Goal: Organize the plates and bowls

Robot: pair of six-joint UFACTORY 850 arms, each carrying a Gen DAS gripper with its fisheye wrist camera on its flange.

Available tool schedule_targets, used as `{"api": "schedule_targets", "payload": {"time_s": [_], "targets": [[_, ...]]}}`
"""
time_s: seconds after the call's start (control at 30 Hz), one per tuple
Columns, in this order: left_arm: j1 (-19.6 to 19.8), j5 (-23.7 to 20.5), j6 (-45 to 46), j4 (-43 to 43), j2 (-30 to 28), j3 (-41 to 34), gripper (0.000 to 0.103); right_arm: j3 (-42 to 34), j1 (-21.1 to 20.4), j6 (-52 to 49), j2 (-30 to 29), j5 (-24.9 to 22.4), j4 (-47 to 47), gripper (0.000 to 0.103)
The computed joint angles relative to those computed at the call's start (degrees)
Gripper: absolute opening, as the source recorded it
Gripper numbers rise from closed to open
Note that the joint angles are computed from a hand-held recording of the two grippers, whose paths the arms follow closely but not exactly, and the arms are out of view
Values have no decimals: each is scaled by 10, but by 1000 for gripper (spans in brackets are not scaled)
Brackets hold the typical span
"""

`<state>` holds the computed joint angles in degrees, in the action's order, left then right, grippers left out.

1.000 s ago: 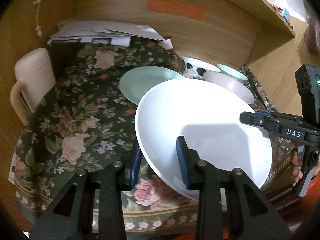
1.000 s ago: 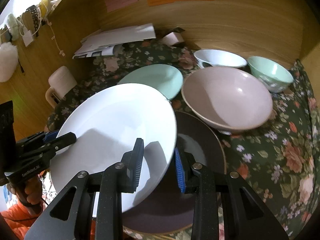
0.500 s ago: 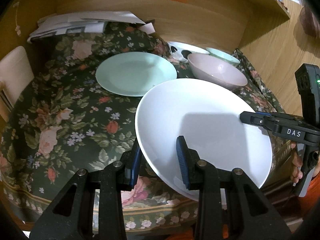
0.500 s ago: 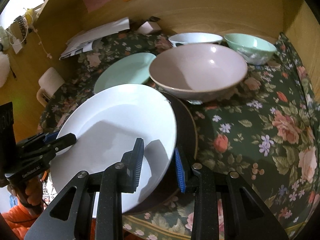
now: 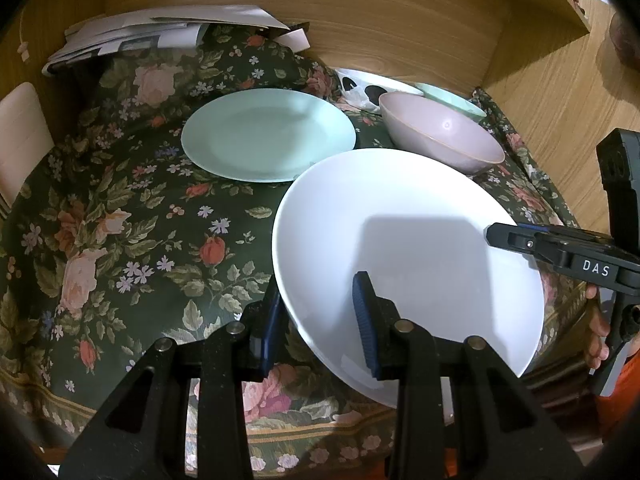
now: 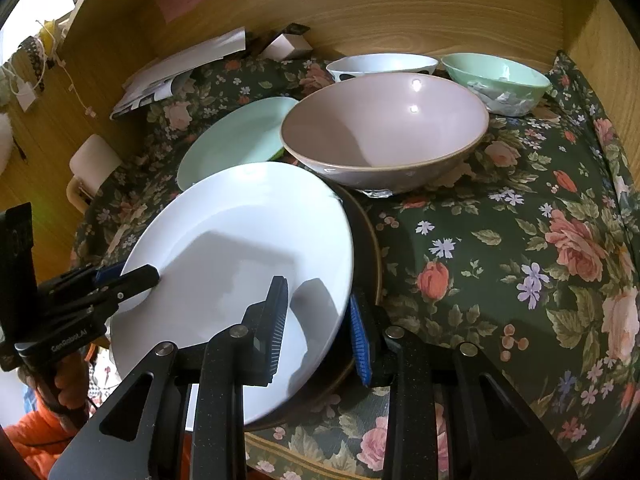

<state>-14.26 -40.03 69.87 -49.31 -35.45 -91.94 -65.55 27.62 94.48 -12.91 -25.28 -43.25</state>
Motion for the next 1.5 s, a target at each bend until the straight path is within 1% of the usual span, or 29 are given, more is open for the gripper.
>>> {"api": "schedule_targets", "payload": {"time_s": [0.17,0.37,0.43,0.67,0.7,0.73,0.8,0.87,0.97,1.07,1.2,1.27,1.3,1.33,1.37,1.4,1.47,1.5], "targets": [[-1,-4,-6,5,-6,-8,34,-2,-4,-35,1,1,26,29],[-2,0,-1,4,-7,-8,34,-11,-3,-87,-1,-21,60,29],[-3,3,1,4,-7,-8,34,-12,-2,-90,0,-27,62,26],[-7,15,14,-3,-6,-3,34,-12,2,-89,3,-41,61,26],[-8,16,15,-2,-7,-3,34,-13,4,-88,3,-46,59,26],[-9,18,19,-2,-7,-2,34,-20,9,-81,0,-72,49,27],[-10,25,28,-8,-3,4,34,-23,19,-63,-1,-107,19,27],[-12,35,35,-14,-2,7,34,-18,19,-63,6,-105,19,27],[-13,33,31,-12,-4,4,34,-14,18,-56,10,-109,15,27],[-11,41,31,-20,-3,1,34,-10,16,-44,15,-99,6,27],[-6,46,22,-21,-4,-11,35,-21,16,-29,13,-97,-20,30],[-3,51,18,-25,-4,-16,43,-30,16,-25,10,-96,-40,33],[-1,56,32,-41,-3,-16,46,-36,16,-25,8,-96,-49,35],[1,61,35,-47,-1,-17,51,-40,16,-24,6,-96,-57,39],[3,66,39,-56,0,-19,55,-46,15,-25,4,-97,-64,41],[5,70,46,-66,1,-22,57,-56,14,-25,-1,-98,-74,44],[8,80,56,-83,1,-28,65,-70,11,-31,-9,-97,-85,48],[9,87,61,-94,0,-33,68,-81,8,-41,-15,-95,-87,51]]}}
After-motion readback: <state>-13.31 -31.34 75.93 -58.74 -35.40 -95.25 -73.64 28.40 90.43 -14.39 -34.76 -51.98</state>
